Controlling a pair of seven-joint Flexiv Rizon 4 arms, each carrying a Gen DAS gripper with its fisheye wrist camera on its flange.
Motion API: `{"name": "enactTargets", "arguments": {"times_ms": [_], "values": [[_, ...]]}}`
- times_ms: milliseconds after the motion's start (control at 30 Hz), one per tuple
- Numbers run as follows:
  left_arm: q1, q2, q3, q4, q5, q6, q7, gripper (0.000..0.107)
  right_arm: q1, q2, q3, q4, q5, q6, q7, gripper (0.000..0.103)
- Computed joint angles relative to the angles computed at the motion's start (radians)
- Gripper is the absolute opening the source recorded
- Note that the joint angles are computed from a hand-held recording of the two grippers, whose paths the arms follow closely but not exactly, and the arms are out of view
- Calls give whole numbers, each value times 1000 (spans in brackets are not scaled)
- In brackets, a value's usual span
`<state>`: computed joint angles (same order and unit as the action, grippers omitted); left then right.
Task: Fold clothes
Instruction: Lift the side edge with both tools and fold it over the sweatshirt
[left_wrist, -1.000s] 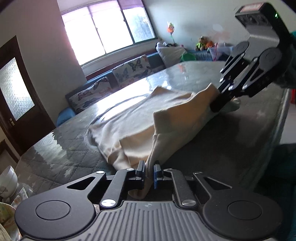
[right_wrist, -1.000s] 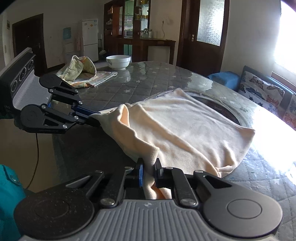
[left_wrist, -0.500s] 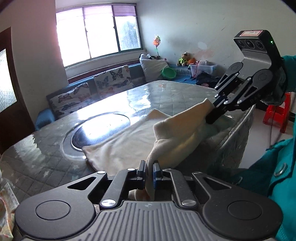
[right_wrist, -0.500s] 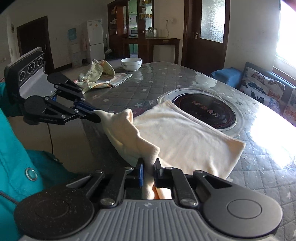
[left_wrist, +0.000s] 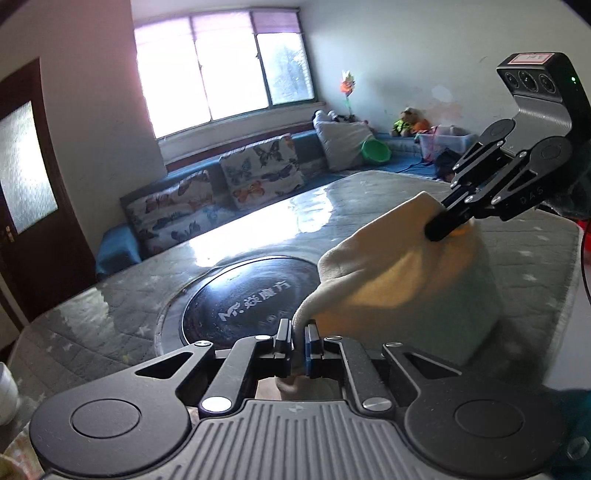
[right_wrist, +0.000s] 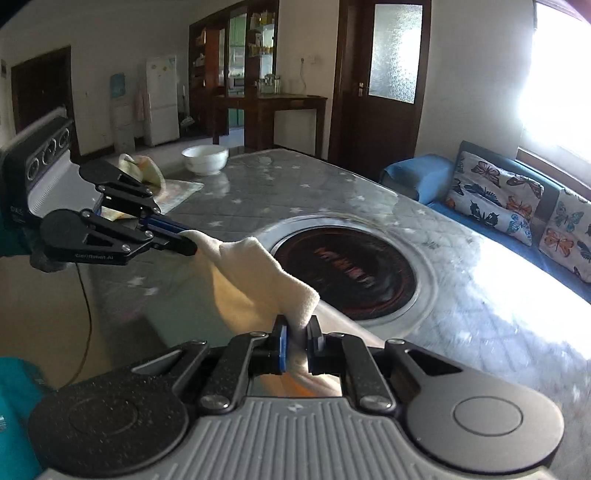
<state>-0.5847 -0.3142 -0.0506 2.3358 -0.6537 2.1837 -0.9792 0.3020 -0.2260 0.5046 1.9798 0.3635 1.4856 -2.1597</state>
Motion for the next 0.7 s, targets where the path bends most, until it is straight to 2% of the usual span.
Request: {"name": "enactTargets", "arguments": {"times_ms": [100,200,333,467,533,700], "values": [[35,-51,10,-59,8,-41,0,7,56,-72,-80,-52,-103,-5,72,9],[38,-105,37,-116,-13,-80,1,7,113,-153,-162,-98,-217,0,176,9],[9,-166,81,-161,-72,-112,-16,8,141,-246,-203,-129,-263,63,283,10],[-61,-205,137,-185,-182,-130,5,15,141,-292,-210,-126,-274,119,371,19],[-89,-212,155,-188,-229,-125,21,19,98,-291,-172,-107,-265,150,398,19],[-77,-211,132,-177,-259,-94,20,22,35,-234,-147,-22,-281,184,464,19]]}}
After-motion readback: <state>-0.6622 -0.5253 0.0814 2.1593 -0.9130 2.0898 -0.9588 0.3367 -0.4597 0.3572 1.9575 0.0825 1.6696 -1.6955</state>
